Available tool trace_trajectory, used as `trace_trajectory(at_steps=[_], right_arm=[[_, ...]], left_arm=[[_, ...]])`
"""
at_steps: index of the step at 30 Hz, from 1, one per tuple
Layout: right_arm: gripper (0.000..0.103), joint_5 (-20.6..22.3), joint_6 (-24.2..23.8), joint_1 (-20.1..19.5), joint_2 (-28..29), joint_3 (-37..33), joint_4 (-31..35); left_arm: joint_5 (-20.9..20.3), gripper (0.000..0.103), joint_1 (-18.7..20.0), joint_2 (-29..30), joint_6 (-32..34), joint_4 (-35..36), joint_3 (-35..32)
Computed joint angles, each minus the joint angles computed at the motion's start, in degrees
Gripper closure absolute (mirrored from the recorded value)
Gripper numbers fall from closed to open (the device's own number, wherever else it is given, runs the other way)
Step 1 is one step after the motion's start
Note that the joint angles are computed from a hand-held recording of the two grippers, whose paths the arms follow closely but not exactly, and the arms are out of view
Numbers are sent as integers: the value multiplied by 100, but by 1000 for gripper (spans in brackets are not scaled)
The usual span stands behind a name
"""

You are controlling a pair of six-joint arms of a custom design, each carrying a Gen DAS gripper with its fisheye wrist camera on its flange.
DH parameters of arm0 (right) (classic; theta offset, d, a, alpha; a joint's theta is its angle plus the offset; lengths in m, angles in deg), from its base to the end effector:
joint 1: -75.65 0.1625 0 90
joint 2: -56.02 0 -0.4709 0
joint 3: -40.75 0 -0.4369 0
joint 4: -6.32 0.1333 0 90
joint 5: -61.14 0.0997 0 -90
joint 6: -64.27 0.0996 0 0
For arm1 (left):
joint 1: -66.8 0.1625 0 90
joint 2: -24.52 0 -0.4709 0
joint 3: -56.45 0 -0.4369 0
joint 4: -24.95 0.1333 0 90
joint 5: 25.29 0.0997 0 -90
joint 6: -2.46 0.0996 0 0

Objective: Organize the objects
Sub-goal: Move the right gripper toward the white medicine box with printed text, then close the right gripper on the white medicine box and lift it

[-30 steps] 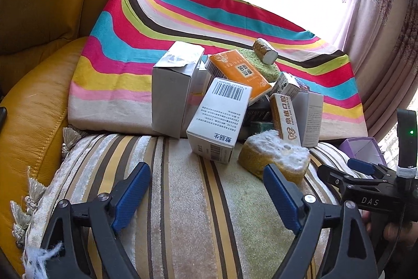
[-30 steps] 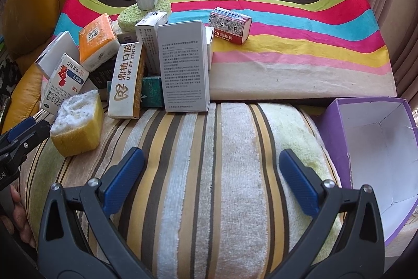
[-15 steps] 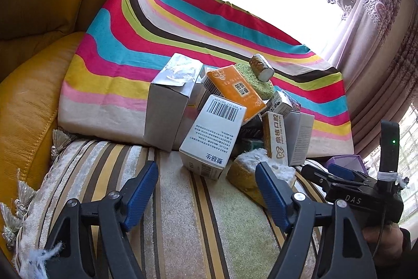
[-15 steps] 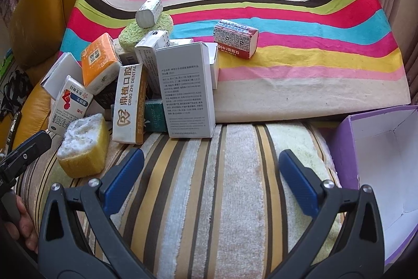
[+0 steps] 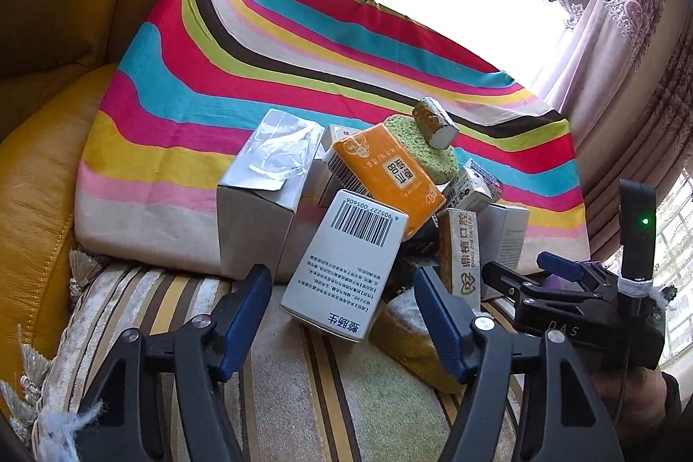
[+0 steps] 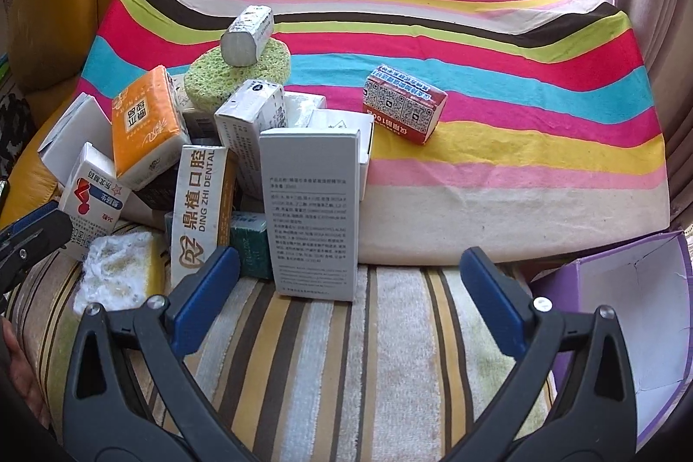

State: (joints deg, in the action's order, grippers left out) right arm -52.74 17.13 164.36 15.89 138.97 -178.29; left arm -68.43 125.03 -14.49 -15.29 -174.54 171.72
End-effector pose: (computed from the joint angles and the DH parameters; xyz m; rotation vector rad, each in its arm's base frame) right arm 0.0766 -0.7272 0.0813 0.8002 -2.3328 0.5269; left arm -0.1357 -0.6104 0.0322 -0.0152 2.4312 -1.0910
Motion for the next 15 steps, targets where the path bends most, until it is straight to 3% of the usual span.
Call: trace_trajectory(at_steps=[4, 8, 12, 15], right_arm=[[10, -87, 2, 45, 93, -115, 34], [27, -116, 111, 11, 117, -217, 279], [52, -6, 187, -28, 87, -234, 458], [58, 152, 233, -83, 9, -191, 600]], left_arm=[[-23, 47, 26, 28, 37, 124, -88], [35, 59, -11, 81, 129, 167, -118], [142, 59, -63, 126, 157, 78, -94], [227, 60, -108, 142, 145, -79, -36]])
